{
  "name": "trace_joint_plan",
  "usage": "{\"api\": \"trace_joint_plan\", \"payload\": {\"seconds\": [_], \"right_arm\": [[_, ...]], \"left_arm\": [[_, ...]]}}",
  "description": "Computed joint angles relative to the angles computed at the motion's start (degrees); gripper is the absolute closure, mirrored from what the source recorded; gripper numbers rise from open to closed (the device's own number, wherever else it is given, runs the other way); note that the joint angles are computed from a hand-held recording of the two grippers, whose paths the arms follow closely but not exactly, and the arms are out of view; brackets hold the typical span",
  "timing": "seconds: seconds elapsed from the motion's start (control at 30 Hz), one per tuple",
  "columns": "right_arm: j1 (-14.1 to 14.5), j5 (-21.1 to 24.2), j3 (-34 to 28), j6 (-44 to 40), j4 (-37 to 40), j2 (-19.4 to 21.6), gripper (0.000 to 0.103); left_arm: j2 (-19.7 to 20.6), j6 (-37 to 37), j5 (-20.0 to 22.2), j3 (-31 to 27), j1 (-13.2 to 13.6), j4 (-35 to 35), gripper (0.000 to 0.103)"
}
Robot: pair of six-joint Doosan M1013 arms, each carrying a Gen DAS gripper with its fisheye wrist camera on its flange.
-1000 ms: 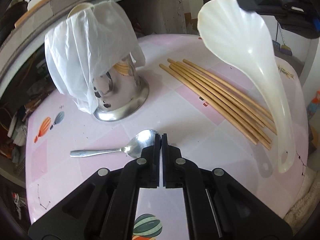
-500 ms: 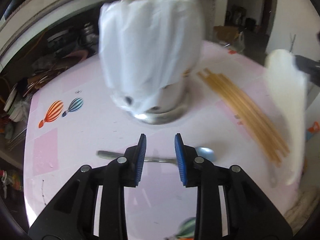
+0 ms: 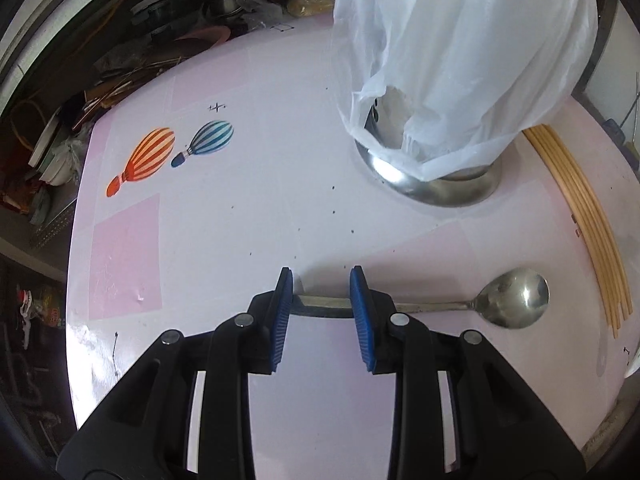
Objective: Organize utensils
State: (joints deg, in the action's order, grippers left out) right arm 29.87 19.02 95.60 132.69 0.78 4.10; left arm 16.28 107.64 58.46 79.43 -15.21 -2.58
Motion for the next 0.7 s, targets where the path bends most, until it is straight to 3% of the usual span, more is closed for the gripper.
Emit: {"api": "trace_joint_plan", "payload": {"seconds": [0.3,0.47,0.6,0.7], "right_arm": [[0.2,-0.6,0.2,-0.7,0.7,-0.1,0.100],[0.2,-0.7,0.2,-0.7,0.7,-0.1,0.100],[0.4,-0.5,0.1,-0.9,1.1,0.0,0.100],[0.5,-0.5,0.1,-0.9,1.2,0.1,0.100]], "left_arm": [[-3.3,-2.7,7.7,2.8,2.0,-2.6,0.075],[-5.7,0.4,11.0,5.2,2.7,-6.5,0.074],[-7.2,4.1,14.1,6.2,3.5,-12.5,0.065],[-7.6,7.5,13.0,6.1,3.9,-17.9,0.057]]}}
